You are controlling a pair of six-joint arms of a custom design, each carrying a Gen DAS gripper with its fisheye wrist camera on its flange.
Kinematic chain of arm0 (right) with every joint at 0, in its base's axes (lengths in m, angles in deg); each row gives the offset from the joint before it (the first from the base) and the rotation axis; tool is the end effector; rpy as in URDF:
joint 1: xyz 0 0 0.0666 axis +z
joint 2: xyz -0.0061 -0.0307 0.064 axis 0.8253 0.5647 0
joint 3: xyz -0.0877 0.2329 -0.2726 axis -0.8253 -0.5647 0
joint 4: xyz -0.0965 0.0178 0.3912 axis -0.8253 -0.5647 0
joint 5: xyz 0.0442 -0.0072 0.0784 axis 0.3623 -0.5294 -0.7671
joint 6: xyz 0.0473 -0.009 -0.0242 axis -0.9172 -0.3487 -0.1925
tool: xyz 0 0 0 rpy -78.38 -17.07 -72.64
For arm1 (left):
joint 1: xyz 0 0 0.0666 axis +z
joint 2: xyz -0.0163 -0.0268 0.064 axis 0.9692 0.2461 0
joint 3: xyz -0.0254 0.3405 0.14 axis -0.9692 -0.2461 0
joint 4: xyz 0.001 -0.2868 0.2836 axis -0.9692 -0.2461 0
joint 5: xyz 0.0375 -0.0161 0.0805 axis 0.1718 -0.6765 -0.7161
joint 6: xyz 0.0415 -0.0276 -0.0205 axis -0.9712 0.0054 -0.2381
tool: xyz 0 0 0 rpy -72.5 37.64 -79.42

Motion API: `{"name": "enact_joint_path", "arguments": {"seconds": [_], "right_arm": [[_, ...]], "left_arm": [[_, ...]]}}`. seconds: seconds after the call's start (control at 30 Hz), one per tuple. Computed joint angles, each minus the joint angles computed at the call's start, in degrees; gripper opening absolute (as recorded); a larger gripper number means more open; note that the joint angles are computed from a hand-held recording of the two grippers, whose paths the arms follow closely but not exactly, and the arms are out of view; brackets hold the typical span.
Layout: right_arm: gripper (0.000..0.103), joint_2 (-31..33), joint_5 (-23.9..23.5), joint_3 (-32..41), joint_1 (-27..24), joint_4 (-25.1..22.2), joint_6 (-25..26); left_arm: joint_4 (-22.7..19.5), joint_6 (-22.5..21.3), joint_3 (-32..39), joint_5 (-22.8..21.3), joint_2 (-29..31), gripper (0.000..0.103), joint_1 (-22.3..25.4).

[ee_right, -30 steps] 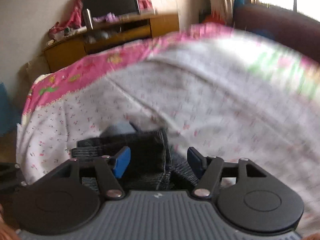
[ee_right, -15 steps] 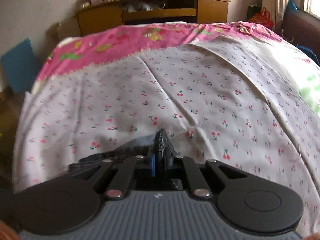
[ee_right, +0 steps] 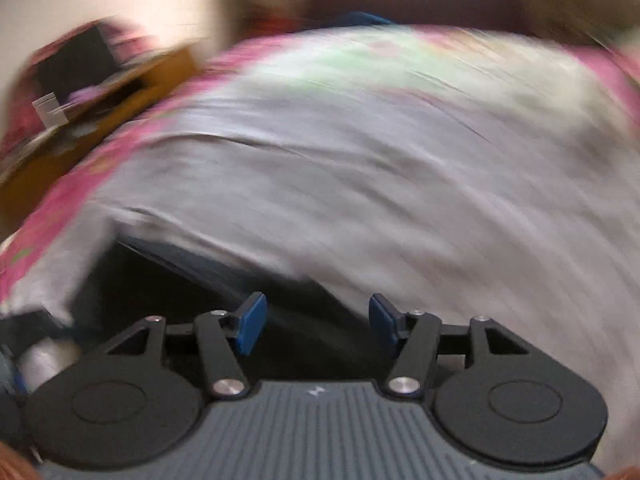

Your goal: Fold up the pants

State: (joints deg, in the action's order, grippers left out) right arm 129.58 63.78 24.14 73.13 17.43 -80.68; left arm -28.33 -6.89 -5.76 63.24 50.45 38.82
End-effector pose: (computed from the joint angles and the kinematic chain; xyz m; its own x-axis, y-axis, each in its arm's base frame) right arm 0.4125 0.1354 0.3718 -0.7758 -0.0318 -0.6302 -0.2401 0.9385 0.2481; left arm 0.3136 -0.2310 0.3348 -0.5316 0.3638 -0.7649 0.5092 0.8589 0.0547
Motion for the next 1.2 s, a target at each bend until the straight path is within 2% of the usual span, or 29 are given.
{"name": "enact_joint_path", "arguments": {"seconds": [0.03,0.1,0.17,0.2,0.23,0.27,0.33,0.37,0.43,0.47,0.53,0.63,0.73,0.77,0.87,0.93,0.97,1.0,1.03,1.07,1.17,1.2], "right_arm": [[0.060,-3.9,0.8,-4.2,-1.9,-0.5,-2.2],[0.060,-8.5,-1.8,-9.8,-5.3,-1.0,-6.3],[0.060,-10.4,-4.5,-13.8,-7.2,0.1,-9.5],[0.060,-10.7,-6.8,-15.5,-7.6,1.8,-11.1],[0.060,-10.4,-10.0,-16.9,-8.0,3.8,-13.0],[0.061,-9.6,-13.2,-17.9,-8.1,5.7,-14.5],[0.061,-9.1,-16.9,-18.8,-7.8,8.4,-14.5],[0.066,-9.1,-18.0,-19.1,-8.0,9.6,-14.4],[0.067,-7.7,-21.3,-19.5,-9.3,12.3,-16.1],[0.067,-6.8,-23.5,-19.8,-10.1,14.6,-18.0],[0.054,-5.6,-26.0,-19.4,-10.2,16.8,-21.0],[0.050,-7.0,-30.1,-20.3,-11.1,19.5,-19.8],[0.049,-6.3,-30.5,-20.7,-13.2,16.4,-17.1],[0.043,-5.0,-30.7,-20.6,-13.6,16.1,-17.1],[0.048,-1.5,-34.2,-21.3,-12.9,25.7,-24.6],[0.048,0.8,-34.5,-21.6,-10.7,33.2,-31.0],[0.035,2.5,-35.0,-21.1,-9.5,35.5,-33.5],[0.020,4.0,-34.8,-19.9,-8.2,35.4,-35.5],[0.017,4.7,-33.6,-18.9,-7.0,33.7,-37.0],[0.016,4.5,-33.4,-19.1,-6.9,34.5,-38.4],[0.012,2.7,-38.6,-23.2,-9.9,44.6,-48.2],[0.012,1.4,-39.4,-24.6,-10.7,45.6,-49.4]], "left_arm": [[0.5,-0.3,1.0,-0.8,1.4,0.085,-1.0],[0.9,-0.6,3.3,0.4,5.3,0.086,-1.8],[-2.8,-1.3,6.8,1.3,10.7,0.090,-2.0],[-5.2,-1.7,8.5,0.1,13.4,0.091,-2.3],[-5.9,-1.5,9.3,-0.6,14.6,0.092,-2.7],[-6.3,-1.7,9.9,-1.1,15.0,0.092,-3.0],[-8.3,-1.7,11.1,-2.4,14.8,0.092,-3.4],[-8.9,-1.7,11.2,-3.1,14.5,0.092,-3.5],[-8.9,-2.3,11.1,-3.4,14.7,0.092,-3.6],[-8.6,-2.1,10.8,-3.7,14.9,0.092,-3.8],[-9.4,-1.5,10.3,-4.0,13.9,0.092,-4.0],[-10.1,-1.8,10.4,-3.7,13.4,0.092,-4.1],[-9.9,-2.5,10.4,-2.7,13.3,0.092,-3.7],[-9.7,-2.5,10.4,-2.2,13.4,0.092,-3.5],[-9.0,-2.3,10.5,-1.6,13.8,0.092,-3.6],[-9.0,-1.8,10.7,-1.3,14.2,0.092,-3.6],[-9.2,-1.8,10.9,-1.1,14.5,0.092,-3.6],[-9.6,-2.0,11.3,-1.2,14.9,0.092,-3.6],[-10.3,-2.0,11.8,-1.5,15.4,0.093,-3.8],[-10.7,-1.8,12.2,-1.7,15.7,0.093,-4.0],[-12.0,-0.8,14.3,0.3,17.1,0.093,-4.7],[-13.1,-0.9,15.5,0.3,18.2,0.092,-5.3]]}}
